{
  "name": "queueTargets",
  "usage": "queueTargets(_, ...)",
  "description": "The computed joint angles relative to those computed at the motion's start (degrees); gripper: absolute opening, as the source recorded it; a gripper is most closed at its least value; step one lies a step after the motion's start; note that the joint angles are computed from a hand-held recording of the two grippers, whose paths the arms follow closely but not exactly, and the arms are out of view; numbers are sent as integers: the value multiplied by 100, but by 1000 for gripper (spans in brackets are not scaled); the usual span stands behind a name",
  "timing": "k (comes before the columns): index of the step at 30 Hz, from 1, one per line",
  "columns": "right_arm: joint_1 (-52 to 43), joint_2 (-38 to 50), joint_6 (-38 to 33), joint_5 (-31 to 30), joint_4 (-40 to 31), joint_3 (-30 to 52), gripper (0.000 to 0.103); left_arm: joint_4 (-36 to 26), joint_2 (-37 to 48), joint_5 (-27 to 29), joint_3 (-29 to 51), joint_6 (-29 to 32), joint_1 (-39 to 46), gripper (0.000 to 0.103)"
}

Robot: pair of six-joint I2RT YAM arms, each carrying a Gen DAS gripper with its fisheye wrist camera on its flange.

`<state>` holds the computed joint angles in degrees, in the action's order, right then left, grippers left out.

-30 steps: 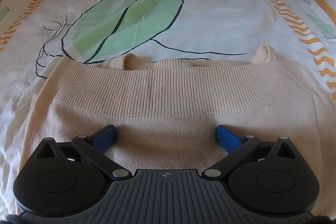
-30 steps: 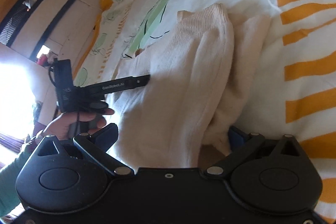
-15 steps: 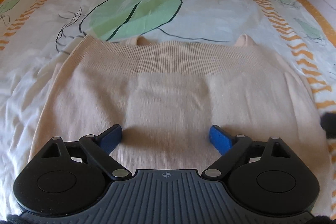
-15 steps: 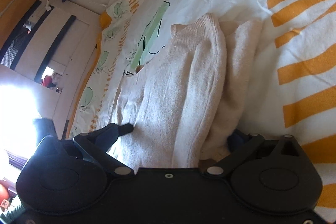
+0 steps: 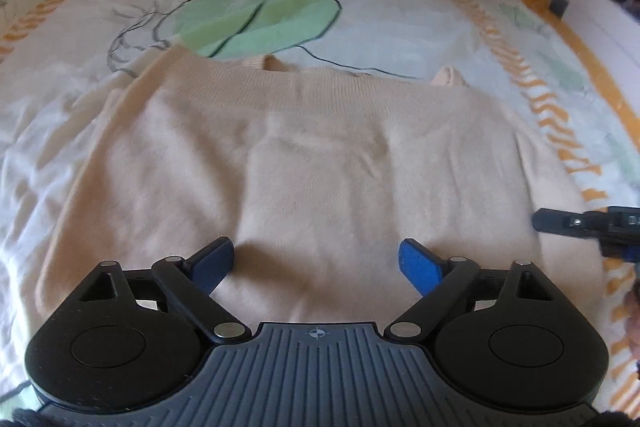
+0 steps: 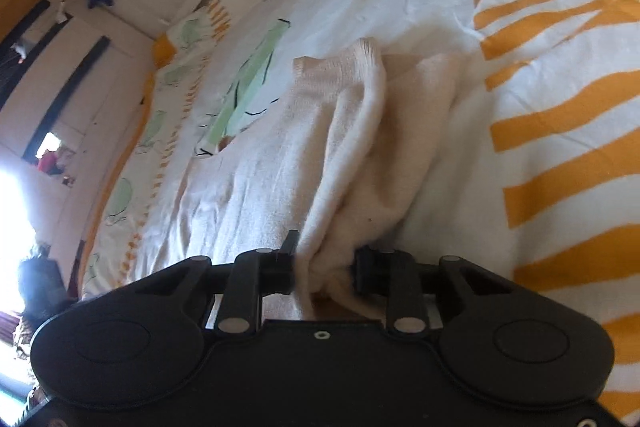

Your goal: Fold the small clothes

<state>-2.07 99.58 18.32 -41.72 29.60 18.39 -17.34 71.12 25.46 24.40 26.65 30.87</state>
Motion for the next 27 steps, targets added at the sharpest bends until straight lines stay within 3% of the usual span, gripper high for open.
queueTargets(6, 755, -1545, 312, 967, -1115, 46, 32, -746, 196, 760, 557, 1169, 1698, 90)
queueTargets(11, 1912, -2210, 756, 1860, -2075, 783, 32, -1058, 920, 1049, 1355, 1823, 2682, 90)
queueTargets(17, 3389, -1403, 1098, 2771, -2369, 2067, 32, -1737, 1841, 1365, 2419, 2344, 3500, 90)
queueTargets(23, 4526, 57, 1390, 3120, -2271, 3282, 31, -2258, 2568, 1472, 3145, 2805, 4028, 90)
queueTargets(27, 5219, 1027, 1304, 3661, -2776, 4223, 31, -2496, 2872, 1493, 3396, 2984, 4203, 90)
